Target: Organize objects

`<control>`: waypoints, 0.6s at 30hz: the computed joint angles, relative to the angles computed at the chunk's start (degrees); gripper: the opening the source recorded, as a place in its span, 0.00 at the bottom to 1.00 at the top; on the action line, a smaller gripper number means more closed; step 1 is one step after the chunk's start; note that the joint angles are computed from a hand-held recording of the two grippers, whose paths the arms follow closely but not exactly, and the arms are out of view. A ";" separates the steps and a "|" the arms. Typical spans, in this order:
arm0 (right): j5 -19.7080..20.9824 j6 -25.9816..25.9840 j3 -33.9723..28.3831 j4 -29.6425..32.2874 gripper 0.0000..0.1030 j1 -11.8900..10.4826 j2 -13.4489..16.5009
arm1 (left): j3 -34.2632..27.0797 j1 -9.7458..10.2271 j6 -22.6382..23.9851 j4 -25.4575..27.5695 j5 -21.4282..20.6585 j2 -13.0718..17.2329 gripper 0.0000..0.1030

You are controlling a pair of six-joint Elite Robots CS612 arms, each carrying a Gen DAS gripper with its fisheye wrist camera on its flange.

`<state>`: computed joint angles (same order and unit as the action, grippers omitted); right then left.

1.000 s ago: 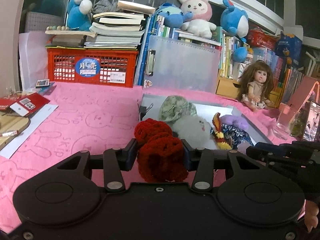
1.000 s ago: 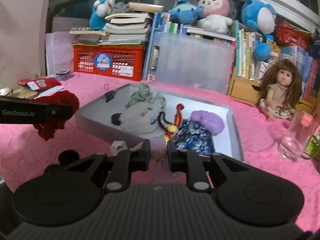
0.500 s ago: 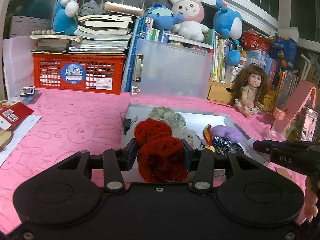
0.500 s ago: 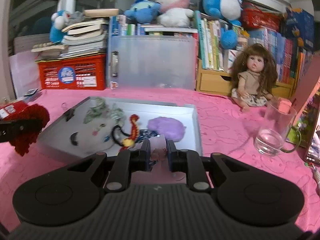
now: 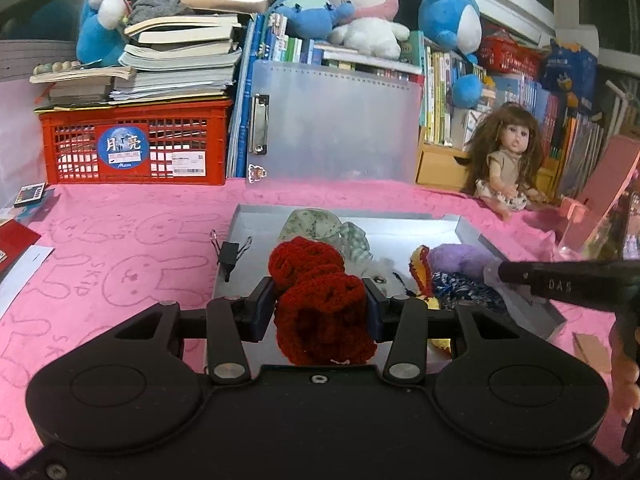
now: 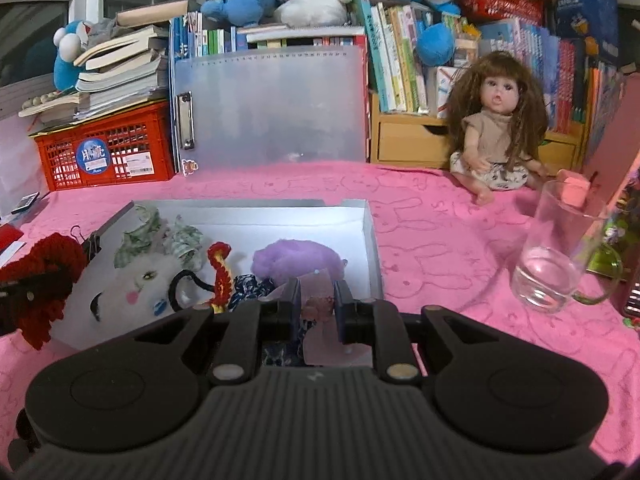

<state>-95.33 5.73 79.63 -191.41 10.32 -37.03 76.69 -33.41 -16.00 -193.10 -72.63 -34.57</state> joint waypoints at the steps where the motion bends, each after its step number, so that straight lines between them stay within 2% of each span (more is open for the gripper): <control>1: 0.56 -0.15 -0.43 0.30 0.20 -0.14 0.23 | -0.46 0.00 0.22 0.53 0.05 0.26 0.42; 9: 3.10 1.02 -3.84 4.68 0.17 -0.76 1.56 | -4.13 0.54 -1.00 4.34 -0.71 2.21 0.42; 18: 5.84 2.48 -6.38 7.90 0.15 -1.19 2.67 | -6.83 0.75 -0.91 6.33 -0.22 3.75 0.41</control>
<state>-89.49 8.21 73.25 -183.52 9.13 -34.36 69.85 -32.67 -16.91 -186.76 -72.85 -30.82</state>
